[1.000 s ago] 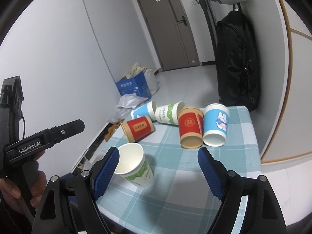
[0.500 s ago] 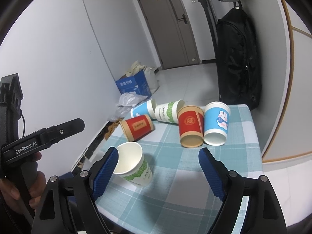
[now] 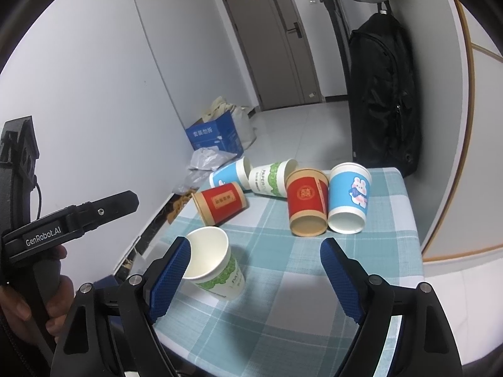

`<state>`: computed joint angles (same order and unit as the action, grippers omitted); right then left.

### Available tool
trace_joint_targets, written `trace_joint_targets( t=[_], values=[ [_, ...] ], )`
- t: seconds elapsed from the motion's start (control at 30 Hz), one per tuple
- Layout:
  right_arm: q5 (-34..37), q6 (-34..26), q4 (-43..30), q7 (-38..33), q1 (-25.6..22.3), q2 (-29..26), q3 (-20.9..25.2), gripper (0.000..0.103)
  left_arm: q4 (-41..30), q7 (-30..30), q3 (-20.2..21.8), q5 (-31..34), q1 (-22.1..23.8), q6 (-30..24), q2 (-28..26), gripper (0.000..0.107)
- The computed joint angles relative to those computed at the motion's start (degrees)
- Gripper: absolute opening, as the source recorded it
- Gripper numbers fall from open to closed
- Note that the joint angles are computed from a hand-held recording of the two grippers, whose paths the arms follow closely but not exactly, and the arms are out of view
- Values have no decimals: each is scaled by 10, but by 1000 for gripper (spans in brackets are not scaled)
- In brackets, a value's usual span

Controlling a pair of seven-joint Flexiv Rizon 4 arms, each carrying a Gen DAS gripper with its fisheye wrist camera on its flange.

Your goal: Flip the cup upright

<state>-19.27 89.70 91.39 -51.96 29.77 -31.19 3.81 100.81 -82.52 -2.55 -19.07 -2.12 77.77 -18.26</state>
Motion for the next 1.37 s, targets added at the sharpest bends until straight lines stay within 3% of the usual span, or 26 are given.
trace_joint_targets(
  t=[0.7, 1.13, 1.37],
  values=[
    [1, -10, -2, -3, -2, 1, 4, 85, 4, 6, -1, 0, 1, 2, 1, 88],
    [2, -20, -4, 2, -1, 0, 4, 85, -10, -25, 22, 43, -15, -2, -3, 88],
    [14, -47, -17, -5, -19, -6, 31, 85, -7, -34, 23, 48, -10, 12, -2, 88]
  ],
)
